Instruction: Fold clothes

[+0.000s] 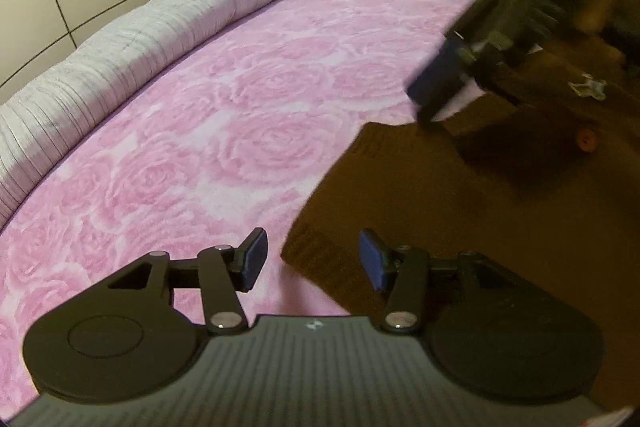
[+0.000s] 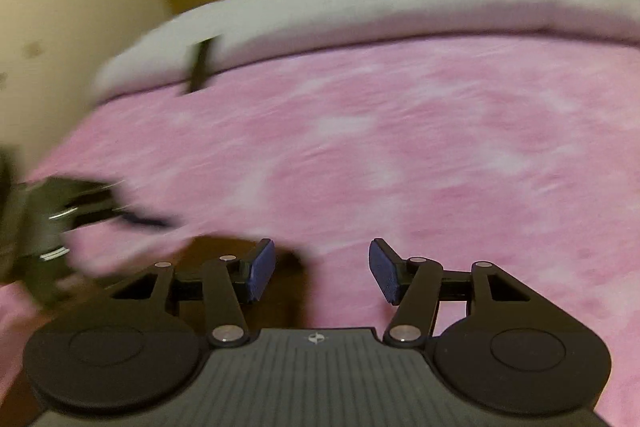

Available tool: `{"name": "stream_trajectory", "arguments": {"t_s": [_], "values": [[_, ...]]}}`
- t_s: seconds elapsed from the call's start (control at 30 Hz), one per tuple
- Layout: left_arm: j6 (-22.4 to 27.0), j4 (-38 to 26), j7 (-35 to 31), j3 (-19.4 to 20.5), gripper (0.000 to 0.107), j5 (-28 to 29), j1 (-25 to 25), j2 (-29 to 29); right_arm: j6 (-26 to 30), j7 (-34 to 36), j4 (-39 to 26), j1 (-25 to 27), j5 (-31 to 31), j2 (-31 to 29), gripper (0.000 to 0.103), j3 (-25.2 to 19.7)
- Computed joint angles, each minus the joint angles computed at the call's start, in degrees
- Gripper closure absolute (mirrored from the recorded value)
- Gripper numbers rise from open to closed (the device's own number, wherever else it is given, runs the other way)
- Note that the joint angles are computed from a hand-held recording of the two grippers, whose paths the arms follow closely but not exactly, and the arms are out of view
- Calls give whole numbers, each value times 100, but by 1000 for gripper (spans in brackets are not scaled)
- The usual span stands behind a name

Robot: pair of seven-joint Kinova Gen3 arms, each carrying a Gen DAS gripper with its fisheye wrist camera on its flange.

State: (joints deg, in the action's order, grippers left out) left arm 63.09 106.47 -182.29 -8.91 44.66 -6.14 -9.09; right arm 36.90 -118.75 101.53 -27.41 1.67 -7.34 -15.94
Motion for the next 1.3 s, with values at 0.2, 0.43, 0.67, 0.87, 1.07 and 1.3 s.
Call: {"name": "stream_trajectory", "arguments": {"t_s": [0.2, 0.43, 0.67, 0.87, 1.07, 1.3], "values": [[205, -541, 414, 333, 61, -237, 96, 520, 665, -114, -582, -395, 508, 668, 95, -153], [365, -720, 726, 604, 99, -419, 96, 666, -108, -657, 89, -151, 795, 215, 92, -177], [91, -433, 551, 143, 105, -58, -47, -20, 802, -1260, 571, 1117, 1261, -1164, 63, -770], [-347, -347, 944, 268, 105, -793, 207, -275, 1924, 115, 829, 306, 107, -1768, 45, 746], [-477, -405, 998, -64, 105, -630, 532, -570, 2132, 978, 942, 1101, -673, -1851, 75, 308], [-991, -425, 1365, -79, 107, -703, 496, -889, 1187, 1670, 756, 2760, 157, -2970, 102, -1329]]}}
